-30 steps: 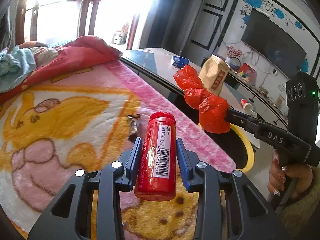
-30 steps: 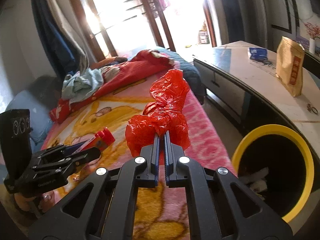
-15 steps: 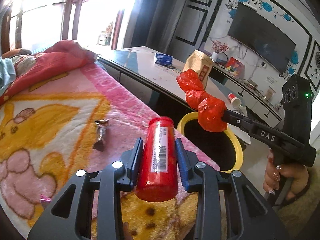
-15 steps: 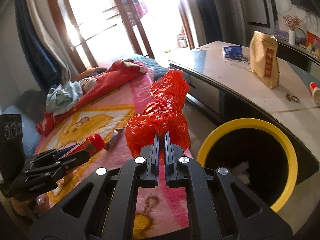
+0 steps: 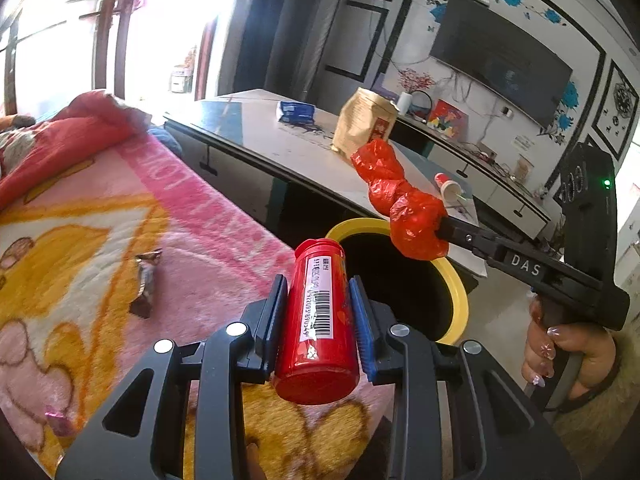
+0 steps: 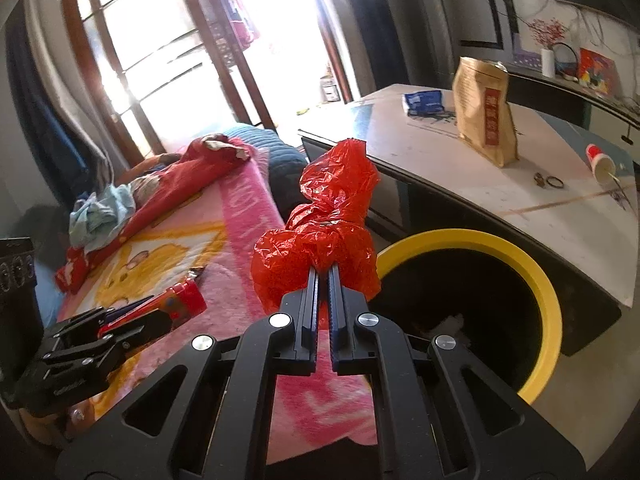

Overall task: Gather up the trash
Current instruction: 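Carry the red bottle and red wrapper with both tools over the yellow bin, then open both tools to drop the bottle and wrapper into the bin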

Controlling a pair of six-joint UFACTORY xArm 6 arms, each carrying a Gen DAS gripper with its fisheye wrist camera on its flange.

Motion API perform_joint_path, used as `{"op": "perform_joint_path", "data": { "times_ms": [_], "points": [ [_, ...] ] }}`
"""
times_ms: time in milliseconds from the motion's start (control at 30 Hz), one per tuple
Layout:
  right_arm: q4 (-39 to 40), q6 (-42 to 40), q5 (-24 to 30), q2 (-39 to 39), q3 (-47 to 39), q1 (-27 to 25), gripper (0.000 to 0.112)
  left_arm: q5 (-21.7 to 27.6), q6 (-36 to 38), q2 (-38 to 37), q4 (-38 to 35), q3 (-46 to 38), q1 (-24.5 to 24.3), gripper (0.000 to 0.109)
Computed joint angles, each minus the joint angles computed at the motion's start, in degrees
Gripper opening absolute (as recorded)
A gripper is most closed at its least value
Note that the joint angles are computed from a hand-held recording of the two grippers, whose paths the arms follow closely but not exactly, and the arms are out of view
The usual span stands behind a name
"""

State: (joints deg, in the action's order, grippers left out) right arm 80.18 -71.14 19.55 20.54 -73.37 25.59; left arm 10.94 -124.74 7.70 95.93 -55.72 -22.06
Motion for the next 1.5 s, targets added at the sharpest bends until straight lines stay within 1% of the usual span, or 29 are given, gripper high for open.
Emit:
{"op": "perform_joint_path", "data": {
  "times_ms": [400, 900, 1200, 1433, 1500],
  "points": [
    [0.1, 3.1, -1.5, 1.2, -0.4, -2.9, 0.002, -2.3, 5.5, 6.9, -3.0, -6.9, -1.1, 0.03],
    [-2.8, 9.6, -2.1, 3.4, -1.0, -6.1, 0.002, -3.4, 15.6, 14.0, -10.2, -13.9, -3.1, 0.03],
    [-5.8, 13.8, -3.3, 4.9, -1.2, -7.5, 0.002, -4.3, 19.3, 18.4, -13.0, -17.9, -3.7, 0.03],
    [-10.3, 18.3, -2.2, 6.2, -1.7, -8.4, 0.002, -5.0, 23.0, 21.4, -16.3, -20.5, -3.7, 0.03],
    [-12.4, 20.3, -1.4, 6.6, -1.7, -8.7, 0.004, -5.5, 23.5, 22.7, -16.7, -21.7, -3.6, 0.03]
  ]
}}
